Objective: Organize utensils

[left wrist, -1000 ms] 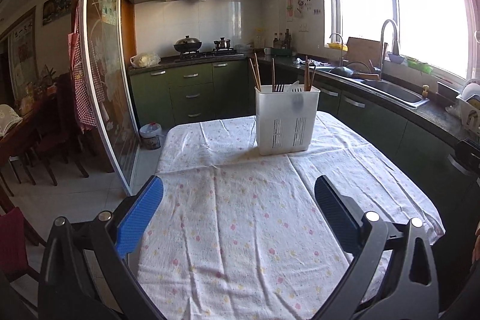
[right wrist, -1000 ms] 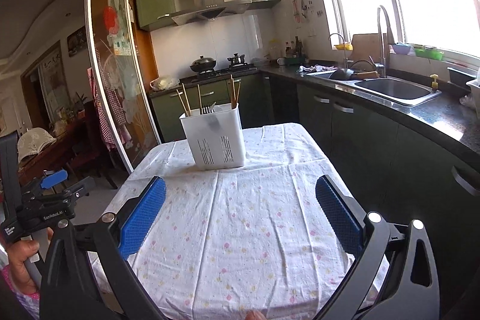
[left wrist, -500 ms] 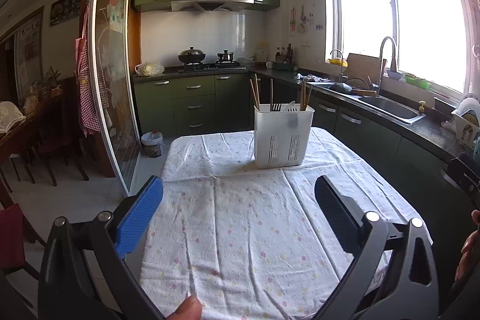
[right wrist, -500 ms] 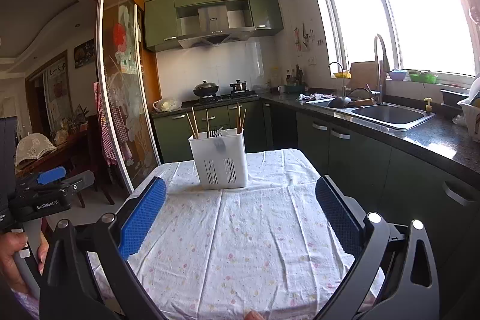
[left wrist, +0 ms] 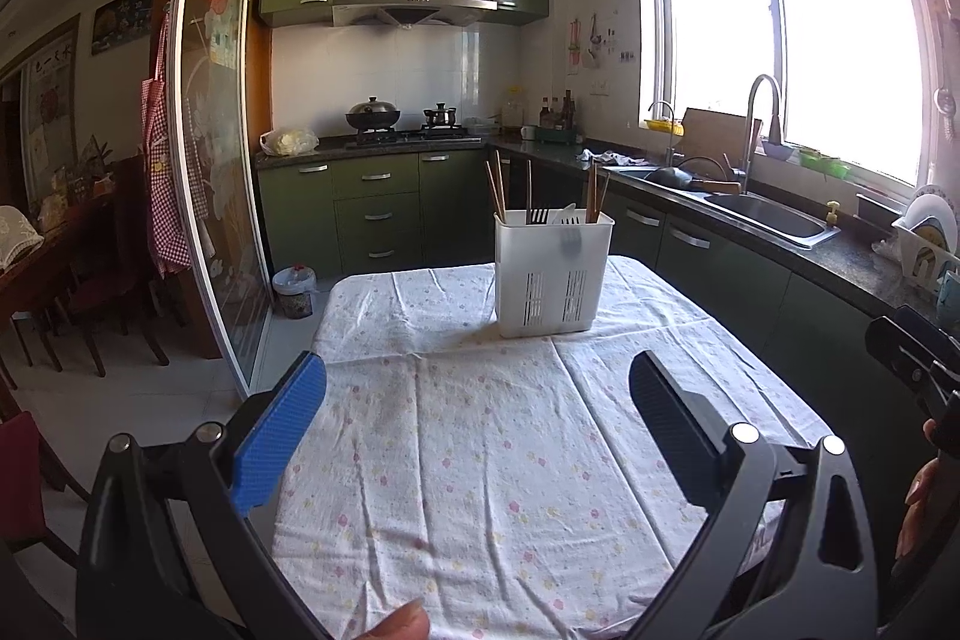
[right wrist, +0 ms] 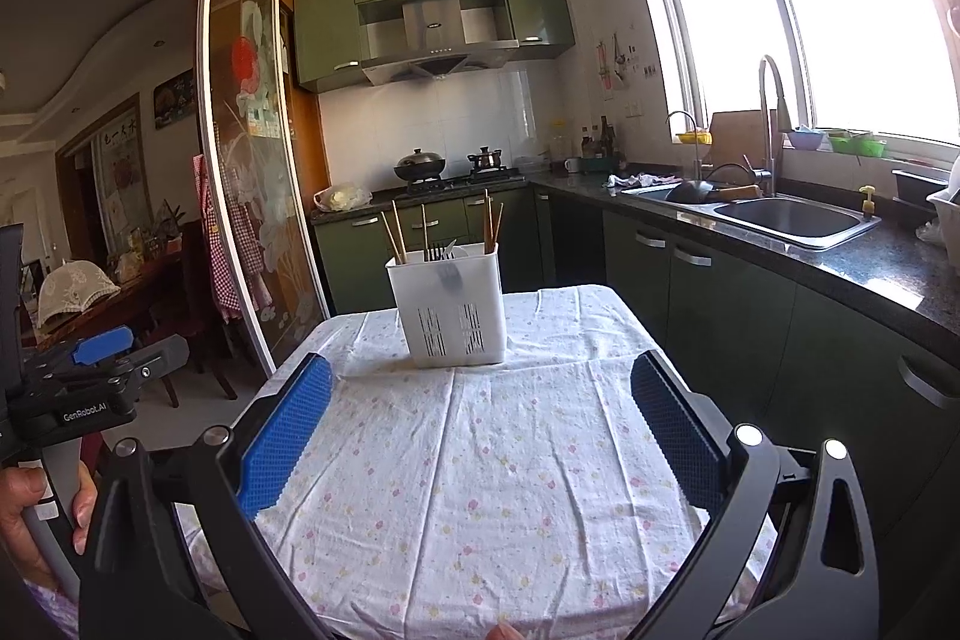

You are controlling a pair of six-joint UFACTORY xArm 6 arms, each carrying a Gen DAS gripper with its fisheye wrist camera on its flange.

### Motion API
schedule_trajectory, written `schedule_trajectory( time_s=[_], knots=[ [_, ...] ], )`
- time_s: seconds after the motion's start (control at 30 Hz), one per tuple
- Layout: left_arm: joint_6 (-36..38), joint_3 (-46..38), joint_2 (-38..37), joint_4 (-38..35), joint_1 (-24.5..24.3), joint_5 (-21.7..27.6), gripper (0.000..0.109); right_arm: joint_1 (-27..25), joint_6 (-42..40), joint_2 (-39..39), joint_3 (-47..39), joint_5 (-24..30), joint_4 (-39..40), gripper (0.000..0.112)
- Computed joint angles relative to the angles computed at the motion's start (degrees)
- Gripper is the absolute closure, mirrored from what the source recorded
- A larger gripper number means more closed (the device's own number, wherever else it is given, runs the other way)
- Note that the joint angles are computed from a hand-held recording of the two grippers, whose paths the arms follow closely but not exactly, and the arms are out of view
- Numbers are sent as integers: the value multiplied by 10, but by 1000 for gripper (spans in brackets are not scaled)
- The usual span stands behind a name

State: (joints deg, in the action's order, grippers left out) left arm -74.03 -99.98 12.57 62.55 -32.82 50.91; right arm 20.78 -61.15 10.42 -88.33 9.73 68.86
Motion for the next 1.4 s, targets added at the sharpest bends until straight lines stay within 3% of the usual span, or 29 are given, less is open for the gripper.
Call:
schedule_trajectory(
  time_s=[1.4],
  knots=[
    [-5,3,-8,6,-3,8,12,-4,15,8,-4,-1,-17,14]
  ],
)
